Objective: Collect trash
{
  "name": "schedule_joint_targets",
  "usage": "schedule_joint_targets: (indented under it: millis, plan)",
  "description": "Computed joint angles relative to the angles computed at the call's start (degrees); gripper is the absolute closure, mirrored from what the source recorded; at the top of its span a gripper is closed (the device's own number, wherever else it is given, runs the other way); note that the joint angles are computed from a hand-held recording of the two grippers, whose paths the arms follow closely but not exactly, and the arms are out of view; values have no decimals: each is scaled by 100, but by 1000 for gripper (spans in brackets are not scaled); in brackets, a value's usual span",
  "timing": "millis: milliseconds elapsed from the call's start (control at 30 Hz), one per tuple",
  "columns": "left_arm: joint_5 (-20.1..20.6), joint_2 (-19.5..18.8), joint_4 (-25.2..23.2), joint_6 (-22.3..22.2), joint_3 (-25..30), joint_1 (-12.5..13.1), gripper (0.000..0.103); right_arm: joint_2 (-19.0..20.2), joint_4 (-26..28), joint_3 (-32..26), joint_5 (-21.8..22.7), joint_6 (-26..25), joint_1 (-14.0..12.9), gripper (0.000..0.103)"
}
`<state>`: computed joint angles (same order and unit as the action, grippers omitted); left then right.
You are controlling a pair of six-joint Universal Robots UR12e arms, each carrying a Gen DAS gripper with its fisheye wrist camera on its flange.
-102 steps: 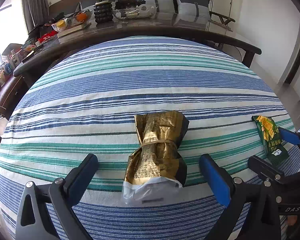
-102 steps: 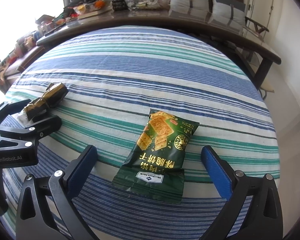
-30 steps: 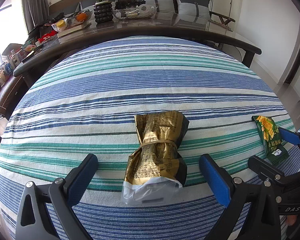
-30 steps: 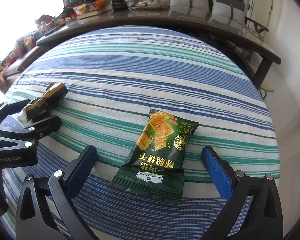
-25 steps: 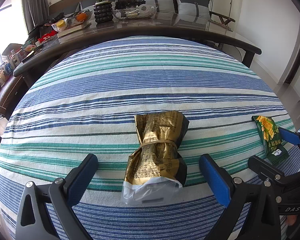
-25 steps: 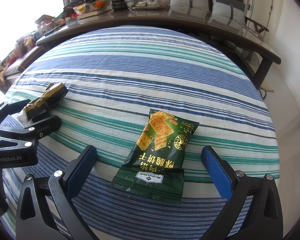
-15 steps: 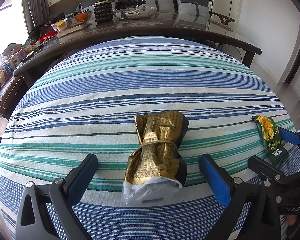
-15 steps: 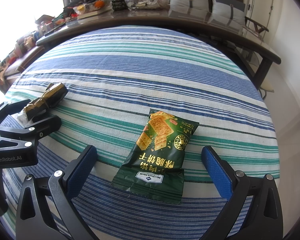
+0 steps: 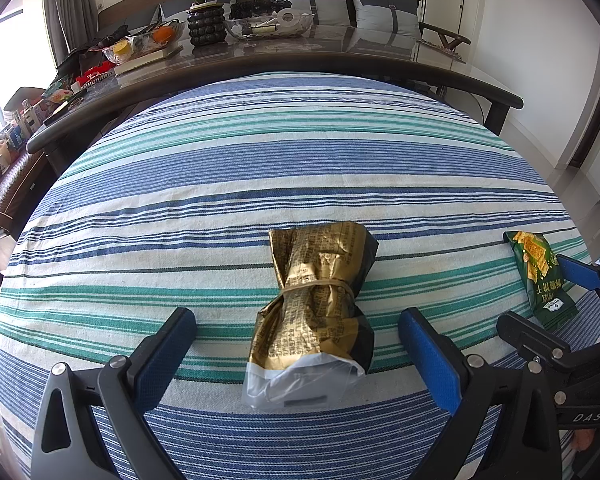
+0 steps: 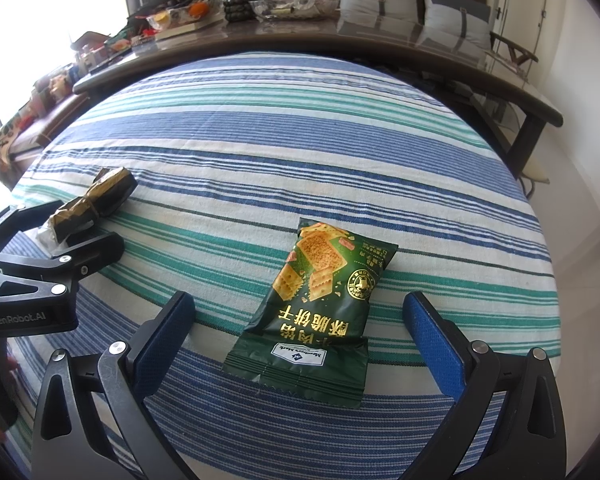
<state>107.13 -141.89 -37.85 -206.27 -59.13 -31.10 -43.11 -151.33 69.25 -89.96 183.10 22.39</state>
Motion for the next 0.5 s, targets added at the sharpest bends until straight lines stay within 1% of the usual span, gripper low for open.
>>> schedule_joint_targets:
  millis: [133, 233, 300, 333, 367, 400, 433, 500]
  plan:
    - [2, 1, -3, -1, 0, -1, 0, -64, -188, 146, 297, 130, -71, 1]
    - [-37, 6, -53, 55, 11, 5, 0, -155, -159, 264, 509, 289, -137, 2]
    - [-391, 67, -283, 297, 12, 67, 0, -221, -65, 311, 731, 512, -200, 2]
    - [-627, 131, -262, 471, -73, 107, 0, -257, -24, 333, 837, 622, -237, 2]
    - [-856, 225, -1, 600, -257, 149, 0, -288, 28, 342, 909, 734, -266, 2]
    - [-981, 310, 310, 674, -438, 182, 0, -310, 88, 332, 955, 815, -287, 2]
    - [-1047, 373, 519, 724, -556, 208, 0, -318, 162, 298, 991, 866, -300, 2]
    - [-1366, 424, 666, 795, -619, 278, 0, -281, 370, 157, 1081, 887, -309, 2]
